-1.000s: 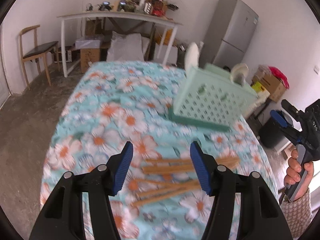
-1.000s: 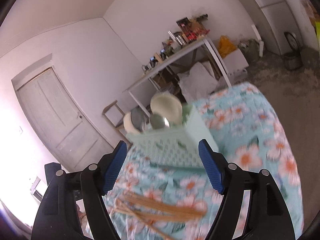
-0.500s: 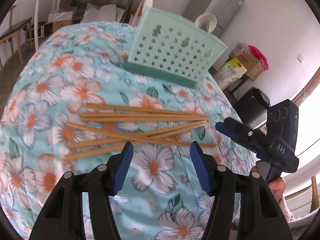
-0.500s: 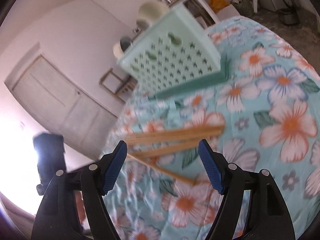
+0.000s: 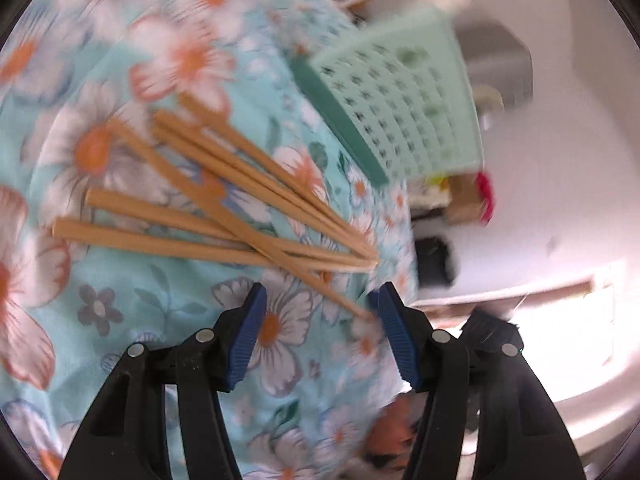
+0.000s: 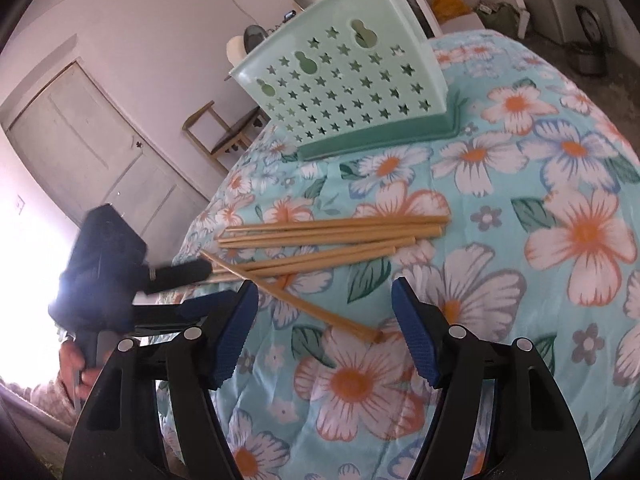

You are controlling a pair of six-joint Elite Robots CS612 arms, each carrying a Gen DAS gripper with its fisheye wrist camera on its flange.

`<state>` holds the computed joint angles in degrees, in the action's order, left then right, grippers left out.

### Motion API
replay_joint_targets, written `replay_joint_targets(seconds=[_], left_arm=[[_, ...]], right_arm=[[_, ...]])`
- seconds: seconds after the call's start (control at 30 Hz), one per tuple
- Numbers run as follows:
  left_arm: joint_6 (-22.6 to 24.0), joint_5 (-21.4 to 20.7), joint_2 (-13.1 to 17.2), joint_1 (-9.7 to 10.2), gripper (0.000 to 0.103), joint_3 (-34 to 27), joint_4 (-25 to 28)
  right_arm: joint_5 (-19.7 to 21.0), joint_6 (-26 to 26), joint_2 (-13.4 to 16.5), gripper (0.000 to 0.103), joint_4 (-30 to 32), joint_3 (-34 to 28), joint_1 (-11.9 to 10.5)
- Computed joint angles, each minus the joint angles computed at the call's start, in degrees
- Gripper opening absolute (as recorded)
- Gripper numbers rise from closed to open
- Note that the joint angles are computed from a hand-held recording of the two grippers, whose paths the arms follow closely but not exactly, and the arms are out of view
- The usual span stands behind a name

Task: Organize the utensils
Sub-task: 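Move both tools down to the wooden chopsticks on the bedspread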

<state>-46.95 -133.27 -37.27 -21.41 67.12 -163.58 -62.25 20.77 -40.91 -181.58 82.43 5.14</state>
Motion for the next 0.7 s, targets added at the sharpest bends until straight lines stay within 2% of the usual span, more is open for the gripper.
replay_joint_targets(seconds=[0.1,0.2,0.23,0.33,0.4,0.5,0.7], left_arm=[[-8.3,-1.2,1.6,0.54,0.051,-1.1,-3.3],[-12.0,-0.5,2.0,0.6,0.044,-1.6,-3.6],[-12.5,0.0,1.9,0.52,0.043,-1.6,-3.4],[-12.3,1.6,1.5,0.38,0.03,-1.1,-2.5],[-12.4,1.9,1.2,0.48,0.02,-0.4,-3.0],[-12.5,1.5,1.0,0.63,0.011,0.4,-3.2],[-10.9,0.7,-0.1,1.09,0.01,2.4,-3.7]], right_arm=[[-0.2,0.3,-0.1,0.064,-0.2,0.1,-0.1],[-0.3,0.7,-0.4,0.064,-0.8,0.5,-0.2],[-0.3,0.8,-0.6,0.064,-0.8,0.8,-0.3],[-0.3,0.9,-1.0,0.064,-0.7,1.4,-0.4],[-0.5,0.9,-1.4,0.064,-1.0,2.1,-0.4],[-0.6,1.1,-1.7,0.064,-1.1,2.8,-0.5],[-1.3,1.4,-2.0,0.064,-1.2,2.6,-0.4]])
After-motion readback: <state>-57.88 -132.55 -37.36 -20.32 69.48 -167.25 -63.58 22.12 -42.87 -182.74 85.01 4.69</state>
